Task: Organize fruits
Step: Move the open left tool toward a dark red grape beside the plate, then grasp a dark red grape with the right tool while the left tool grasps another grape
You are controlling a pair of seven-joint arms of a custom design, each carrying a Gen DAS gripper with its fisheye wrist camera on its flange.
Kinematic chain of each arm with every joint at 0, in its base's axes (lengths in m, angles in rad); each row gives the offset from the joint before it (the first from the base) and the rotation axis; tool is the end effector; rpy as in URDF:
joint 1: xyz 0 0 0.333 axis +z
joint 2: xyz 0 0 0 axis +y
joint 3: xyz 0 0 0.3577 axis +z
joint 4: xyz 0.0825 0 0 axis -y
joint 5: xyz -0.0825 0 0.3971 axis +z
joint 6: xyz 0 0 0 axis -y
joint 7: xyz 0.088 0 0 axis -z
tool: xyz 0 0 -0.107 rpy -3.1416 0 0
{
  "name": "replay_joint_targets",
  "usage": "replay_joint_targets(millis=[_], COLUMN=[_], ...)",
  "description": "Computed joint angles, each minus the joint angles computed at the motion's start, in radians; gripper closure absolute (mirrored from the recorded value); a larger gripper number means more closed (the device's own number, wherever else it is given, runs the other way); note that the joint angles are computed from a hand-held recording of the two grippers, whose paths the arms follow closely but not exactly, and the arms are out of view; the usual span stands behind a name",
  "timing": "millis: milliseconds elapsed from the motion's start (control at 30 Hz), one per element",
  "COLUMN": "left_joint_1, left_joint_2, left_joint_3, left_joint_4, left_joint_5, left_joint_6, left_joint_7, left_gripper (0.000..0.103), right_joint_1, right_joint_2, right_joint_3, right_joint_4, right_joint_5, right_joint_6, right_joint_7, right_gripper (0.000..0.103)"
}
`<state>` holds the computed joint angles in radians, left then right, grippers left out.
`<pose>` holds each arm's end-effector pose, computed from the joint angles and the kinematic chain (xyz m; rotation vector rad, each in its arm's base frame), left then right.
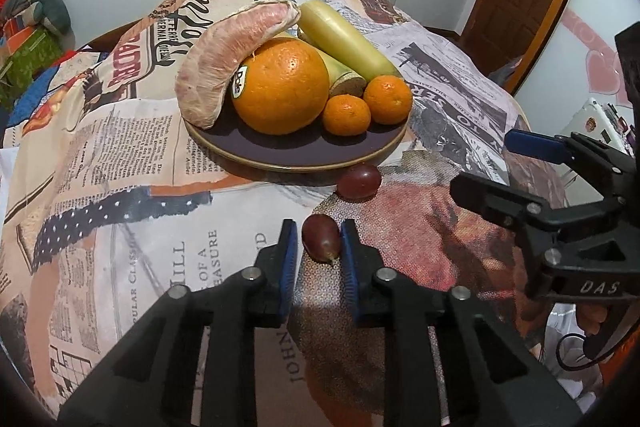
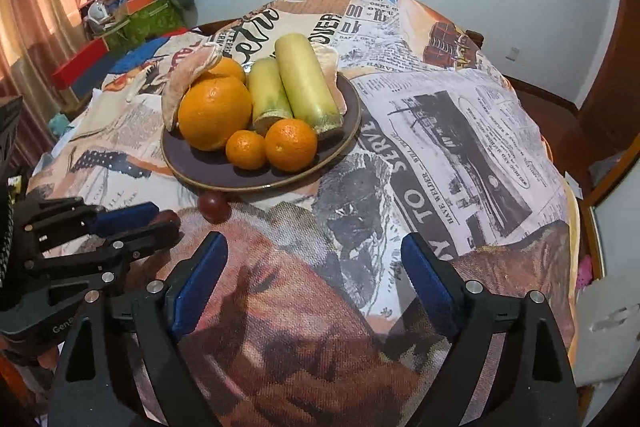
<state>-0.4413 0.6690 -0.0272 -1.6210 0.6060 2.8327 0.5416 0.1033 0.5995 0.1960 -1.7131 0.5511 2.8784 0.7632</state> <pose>0.6707 -0.3676 0.3105 -1.9596 1.8796 -0.7166 0.7260 0.1670 0.3283 -2.1941 1.2339 -0.3486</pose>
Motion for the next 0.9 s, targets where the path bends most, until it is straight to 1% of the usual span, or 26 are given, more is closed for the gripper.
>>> replay_joint_targets(millis=[133, 233, 300, 367, 433, 467, 533, 600, 633, 700, 767, 867, 900], left_joint_1=[-0.004, -0.02, -0.029, -0.033, -0.039, -0.039, -0.039, -0.036, -0.032, -0.02, -0.007, 0.023, 0.022], left_joint_2=[-0.016, -0.033, -0.048, -0.061, -0.076, -0.082, -0.094, -0.103, -0.106, -0.109, -0.111, -0.108, -0.108], left_joint_3=[0.013, 0.04, 0.059, 0.07, 0.085, 0.089, 0.098, 0.101, 0.099, 0.089, 0.075, 0.044, 0.043], left_joint_4=[-0.024, -0.045, -0.062, -0.076, -0.095, -0.102, -0.117, -0.129, -0.133, -0.14, -0.144, -0.149, -0.147], left_joint_5=[0.01, 0.035, 0.058, 0.081, 0.109, 0.122, 0.149, 0.171, 0.18, 0.19, 0.189, 0.16, 0.155], left_joint_6=[0.021, 0.033, 0.039, 0.045, 0.054, 0.058, 0.065, 0.072, 0.075, 0.081, 0.081, 0.094, 0.089], left_joint_7=[-0.014, -0.05, -0.081, -0.108, -0.142, -0.157, -0.188, -0.213, -0.221, -0.225, -0.219, -0.192, -0.187], left_gripper=[0.086, 0.086, 0.086, 0.086, 0.086, 0.086, 0.086, 0.086, 0.086, 0.086, 0.086, 0.086, 0.086], right_joint_1=[-0.028, -0.027, -0.014, -0.012, -0.012, -0.007, 0.004, 0.013, 0.018, 0.031, 0.028, 0.033, 0.034], right_joint_2=[0.005, 0.013, 0.023, 0.031, 0.041, 0.045, 0.058, 0.069, 0.077, 0.082, 0.086, 0.094, 0.096], right_joint_3=[0.045, 0.054, 0.046, 0.048, 0.053, 0.048, 0.036, 0.028, 0.022, 0.011, 0.018, 0.013, 0.013], right_joint_4=[0.005, 0.017, 0.033, 0.046, 0.063, 0.072, 0.095, 0.112, 0.125, 0.133, 0.14, 0.159, 0.163], right_joint_5=[0.033, 0.041, 0.036, 0.04, 0.048, 0.048, 0.046, 0.048, 0.043, 0.039, 0.046, 0.044, 0.044], right_joint_6=[0.006, -0.005, -0.025, -0.049, -0.08, -0.096, -0.139, -0.164, -0.182, -0.19, -0.198, -0.225, -0.228], right_joint_7=[-0.049, -0.074, -0.074, -0.082, -0.093, -0.09, -0.076, -0.069, -0.062, -0.049, -0.056, -0.051, -0.052], right_gripper=[0.016, 0.018, 0.018, 0.022, 0.031, 0.033, 0.042, 0.047, 0.051, 0.052, 0.056, 0.064, 0.069])
